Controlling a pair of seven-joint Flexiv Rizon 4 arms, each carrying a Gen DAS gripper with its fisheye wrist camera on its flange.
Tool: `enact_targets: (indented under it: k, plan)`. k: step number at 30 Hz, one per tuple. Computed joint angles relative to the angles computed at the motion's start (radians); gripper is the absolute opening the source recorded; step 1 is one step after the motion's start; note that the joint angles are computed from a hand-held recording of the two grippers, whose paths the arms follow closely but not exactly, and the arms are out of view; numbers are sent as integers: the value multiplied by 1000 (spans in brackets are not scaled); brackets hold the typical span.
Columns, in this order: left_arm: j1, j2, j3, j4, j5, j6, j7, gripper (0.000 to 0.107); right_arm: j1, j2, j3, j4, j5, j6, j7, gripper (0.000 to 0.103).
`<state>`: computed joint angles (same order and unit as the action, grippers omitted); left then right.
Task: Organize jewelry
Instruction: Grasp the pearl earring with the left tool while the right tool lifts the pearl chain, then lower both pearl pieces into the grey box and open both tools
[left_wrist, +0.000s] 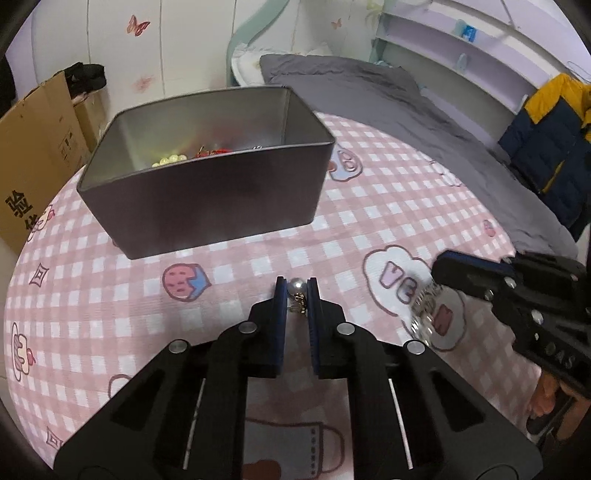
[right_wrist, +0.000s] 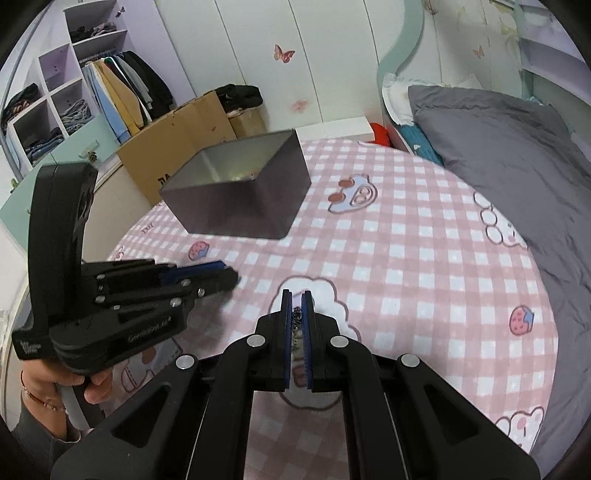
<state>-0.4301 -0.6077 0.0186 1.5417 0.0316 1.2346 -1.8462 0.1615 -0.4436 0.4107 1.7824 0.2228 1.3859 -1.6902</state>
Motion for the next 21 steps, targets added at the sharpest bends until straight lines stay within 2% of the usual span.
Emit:
enact_targets:
  k: [14,21]
  plan:
    - [22,108,22,77,23,76,-15,11,72,29,-50,-35,-88,58,53,3]
    - [17,116,78,26,83,46,-57,11,120,3,-84,-101,-176,102,106,3]
